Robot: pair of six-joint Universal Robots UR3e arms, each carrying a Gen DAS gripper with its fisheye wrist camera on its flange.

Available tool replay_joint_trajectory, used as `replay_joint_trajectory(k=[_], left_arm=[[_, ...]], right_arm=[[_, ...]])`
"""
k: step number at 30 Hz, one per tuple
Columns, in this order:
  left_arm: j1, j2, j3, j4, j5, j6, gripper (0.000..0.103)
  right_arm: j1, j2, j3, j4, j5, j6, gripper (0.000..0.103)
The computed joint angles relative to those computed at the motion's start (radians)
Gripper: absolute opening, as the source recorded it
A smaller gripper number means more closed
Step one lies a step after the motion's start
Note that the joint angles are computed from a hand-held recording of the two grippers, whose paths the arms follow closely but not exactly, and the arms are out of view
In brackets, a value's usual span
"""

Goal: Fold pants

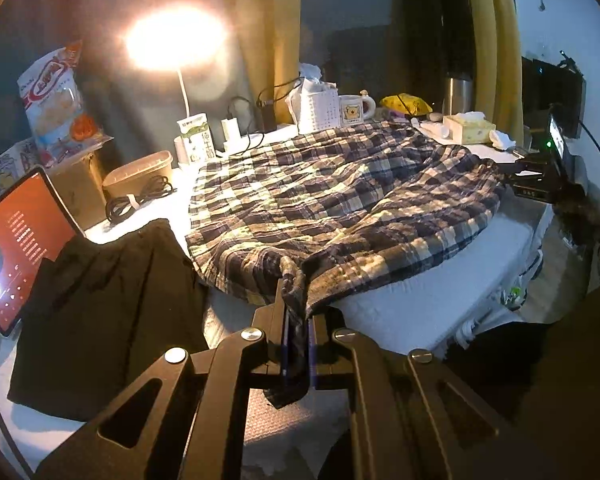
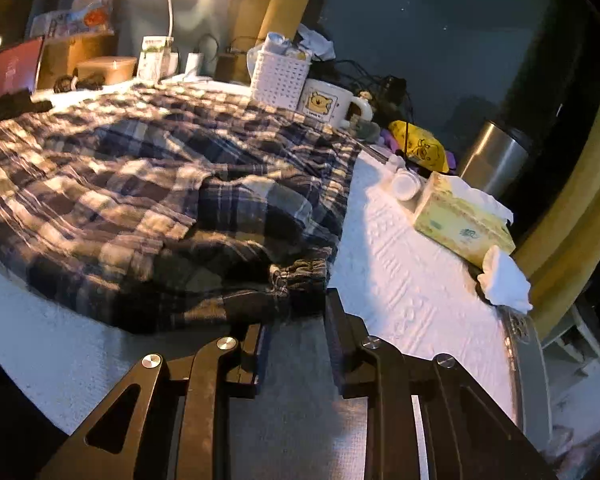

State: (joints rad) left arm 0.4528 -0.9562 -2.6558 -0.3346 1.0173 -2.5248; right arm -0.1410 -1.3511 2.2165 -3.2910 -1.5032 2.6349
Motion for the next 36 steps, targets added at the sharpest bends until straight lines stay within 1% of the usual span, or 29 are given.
replay_joint_trajectory(k=[5,9,11,16,20,25,28,32,36], left_arm=[[-0.015,-0.032,0.023,0.049,0.001,-0.03,0.005],[-0.033,-0.075,0.058,0.104,0.0,-0.066,0.005],[-0.038,-0.104,0.079,0.134,-0.004,-0.084,0.005],[-0.073,-0.23,0.164,0.237,0.016,-0.146,0.005],[-0.098,-0.331,0.253,0.285,0.035,-0.172,0.005],[-0.109,-0.425,0.353,0.319,0.037,-0.199,0.005],[-0.128,-0.496,0.421,0.334,0.055,-0.219,0.005],[-0.157,-0.578,0.514,0.331,0.083,-0.234,0.005],[-0.184,-0.657,0.617,0.315,0.108,-0.248,0.005]], right_arm=[[-0.051,-0.087,0.031,0.011,0.074,0.045,0.025],[-0.092,-0.151,0.014,0.05,0.128,0.09,0.025],[-0.108,-0.176,-0.01,0.101,0.159,0.109,0.025],[-0.1,-0.172,-0.066,0.112,0.166,0.161,0.025],[-0.11,-0.144,-0.144,0.13,0.195,0.252,0.025],[-0.096,-0.093,-0.243,0.145,0.168,0.306,0.025],[-0.082,-0.065,-0.302,0.161,0.149,0.317,0.025],[-0.067,-0.022,-0.383,0.192,0.131,0.328,0.025],[-0.065,0.026,-0.472,0.225,0.134,0.345,0.025]])
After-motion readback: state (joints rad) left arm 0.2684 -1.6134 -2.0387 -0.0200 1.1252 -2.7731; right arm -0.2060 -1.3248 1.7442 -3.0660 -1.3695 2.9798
